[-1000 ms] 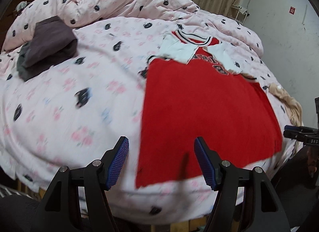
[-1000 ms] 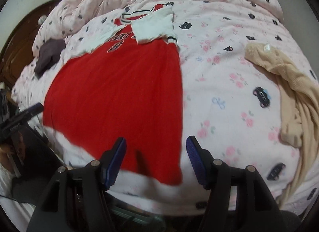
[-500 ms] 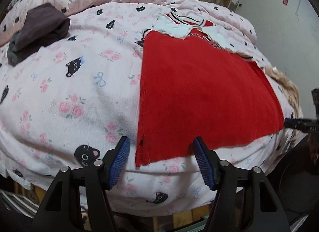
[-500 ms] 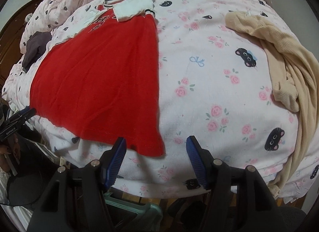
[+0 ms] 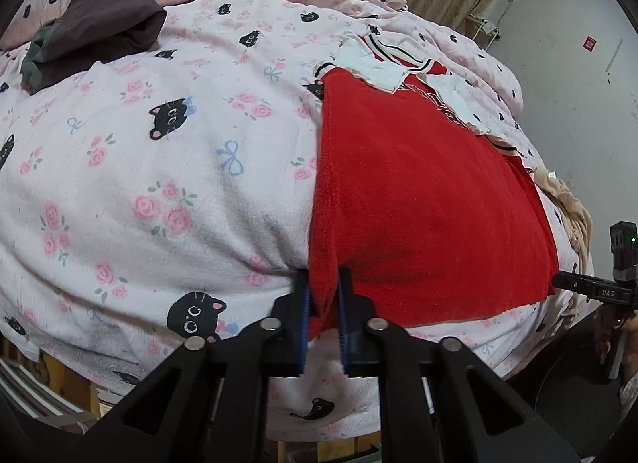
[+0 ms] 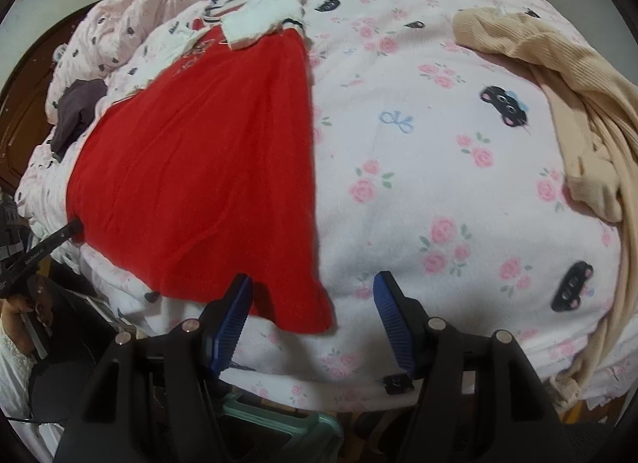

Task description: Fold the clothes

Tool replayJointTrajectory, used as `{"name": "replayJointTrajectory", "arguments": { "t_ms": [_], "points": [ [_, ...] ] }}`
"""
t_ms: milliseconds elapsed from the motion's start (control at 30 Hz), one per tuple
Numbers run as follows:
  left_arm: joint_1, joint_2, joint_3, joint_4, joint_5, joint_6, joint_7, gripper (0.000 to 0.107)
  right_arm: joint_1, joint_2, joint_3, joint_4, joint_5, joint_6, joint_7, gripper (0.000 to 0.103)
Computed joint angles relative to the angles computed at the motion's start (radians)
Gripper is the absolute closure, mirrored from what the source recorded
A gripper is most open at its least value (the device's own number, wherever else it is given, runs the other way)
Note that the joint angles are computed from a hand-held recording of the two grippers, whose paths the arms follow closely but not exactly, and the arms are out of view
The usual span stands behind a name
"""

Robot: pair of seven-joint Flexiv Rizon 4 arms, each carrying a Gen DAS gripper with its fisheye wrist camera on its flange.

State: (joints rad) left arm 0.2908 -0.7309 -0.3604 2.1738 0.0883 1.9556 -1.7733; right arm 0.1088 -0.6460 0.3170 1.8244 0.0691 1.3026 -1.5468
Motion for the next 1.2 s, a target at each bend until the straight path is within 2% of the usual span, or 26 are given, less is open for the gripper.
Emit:
{"name": "replayJointTrajectory", "arguments": {
  "t_ms": [33, 100, 167, 233, 267, 400, 500, 767, 833, 967, 1100, 1200],
  "points": [
    [-0.001, 0.002, 0.001, 0.0, 0.0, 0.001, 0.0, 0.101, -0.001, -0.002, 0.004, -0.002, -0.001, 0.0, -0.007, 0.042],
    [-0.006, 0.008, 0.006, 0.005, -0.003, 0.006, -0.004, 0.102, 0.006, -0.003, 0.001, -0.001, -0.01, -0.002, -0.015, 0.067],
    [-0.025, 0.022, 0.024, 0.011, -0.01, 0.013, -0.008, 0.102, 0.026, 0.004, -0.019, 0.01, -0.027, 0.005, -0.005, 0.074],
    [-0.053, 0.039, 0.051, 0.02, -0.02, 0.023, -0.011, 0.103, -0.026, 0.001, 0.045, -0.003, 0.004, -0.017, -0.055, 0.094],
    [-0.067, 0.046, 0.063, 0.024, -0.024, 0.029, -0.012, 0.103, -0.055, -0.001, 0.083, -0.011, 0.029, -0.028, -0.093, 0.098],
    [-0.086, 0.072, 0.083, 0.048, -0.022, 0.059, -0.027, 0.104, -0.055, 0.014, 0.101, 0.008, 0.055, -0.011, -0.154, 0.099],
    [-0.082, 0.099, 0.086, 0.073, -0.006, 0.087, -0.047, 0.104, -0.093, 0.02, 0.145, 0.005, 0.111, -0.016, -0.204, 0.099],
    [-0.053, 0.171, 0.077, 0.116, 0.054, 0.127, -0.109, 0.104, -0.344, 0.006, 0.389, -0.075, 0.43, -0.089, -0.464, 0.099],
    [-0.032, 0.182, 0.063, 0.118, 0.076, 0.133, -0.131, 0.104, -0.383, 0.003, 0.421, -0.097, 0.496, -0.116, -0.515, 0.099],
    [0.018, 0.209, 0.029, 0.115, 0.126, 0.135, -0.173, 0.104, -0.415, 0.008, 0.435, -0.133, 0.593, -0.175, -0.574, 0.099],
    [0.027, 0.25, 0.029, 0.121, 0.153, 0.121, -0.186, 0.104, -0.472, 0.027, 0.454, -0.154, 0.702, -0.257, -0.654, 0.099],
    [0.068, 0.259, -0.001, 0.122, 0.18, 0.114, -0.212, 0.104, -0.495, 0.041, 0.444, -0.174, 0.77, -0.311, -0.684, 0.099]
  ]
}}
